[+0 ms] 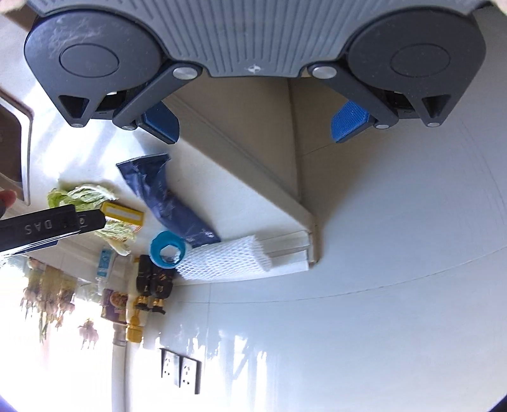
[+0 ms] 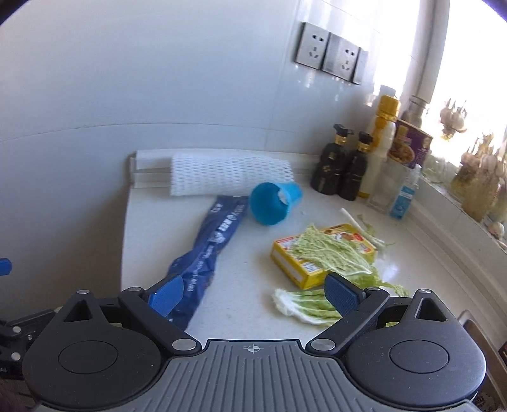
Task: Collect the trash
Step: 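Move both open grippers up to the counter toward the blue wrapper and cabbage, then grasp the dark blue wrapper with the left gripper while the right gripper grasps a cabbage leaf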
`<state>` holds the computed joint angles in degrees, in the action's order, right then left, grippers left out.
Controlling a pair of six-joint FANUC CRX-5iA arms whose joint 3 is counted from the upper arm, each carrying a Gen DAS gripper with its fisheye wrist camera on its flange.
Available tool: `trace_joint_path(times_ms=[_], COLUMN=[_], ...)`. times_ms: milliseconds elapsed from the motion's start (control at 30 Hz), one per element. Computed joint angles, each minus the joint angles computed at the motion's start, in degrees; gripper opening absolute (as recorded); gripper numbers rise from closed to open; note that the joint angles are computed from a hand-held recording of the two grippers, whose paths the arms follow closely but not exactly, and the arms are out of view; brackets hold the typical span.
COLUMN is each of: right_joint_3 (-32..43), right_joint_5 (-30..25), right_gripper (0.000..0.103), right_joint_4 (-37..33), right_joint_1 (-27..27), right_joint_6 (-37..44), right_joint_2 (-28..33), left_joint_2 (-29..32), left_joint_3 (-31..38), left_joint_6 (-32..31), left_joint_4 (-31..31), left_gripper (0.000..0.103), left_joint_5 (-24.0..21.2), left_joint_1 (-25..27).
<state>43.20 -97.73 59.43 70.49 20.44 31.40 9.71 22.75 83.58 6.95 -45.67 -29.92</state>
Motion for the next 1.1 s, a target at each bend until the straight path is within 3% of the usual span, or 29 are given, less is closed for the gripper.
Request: trace_joint_path(times_ms=[300,467,667,933,1100], right_joint_3=[-9.8,-15.7,-21.8,-24.7,-28.0], right_joint_5=[-2.0,-2.1,-0.9,-0.3,3.6], right_gripper=[0.098,0.098,0.098,0.098,0.097], right_joint_4=[-0.6,-1.8,-3.6,-6.6,-7.5], right_joint_1=[-2.1,-3.4,-4.7,-5.9,-6.3], right_joint_6=[-10.8,-19.0,-28.6,-32.3,-35.7], right_joint_2=[-5.4,-8.6,-12.3,-14.0,-16.2], left_joint_2=[4.2,7.2,11.4,14.5,15.6], left_joint_3=[4.3,7.2,12.6,16.6,18.1], left_joint_6=[-2.9,-5.0,-3.4,-1.3,-0.2], left_joint_4=[4.8,6.2,4.6,3.3,3.1], left_gripper=[0.102,0.096,0.083,0.061,0.049], left_joint_5=[2.3,1.9,-0.9,-4.3,-5.9], left_joint_1=[-2.8,-4.0,-5.1,-5.7,-5.7])
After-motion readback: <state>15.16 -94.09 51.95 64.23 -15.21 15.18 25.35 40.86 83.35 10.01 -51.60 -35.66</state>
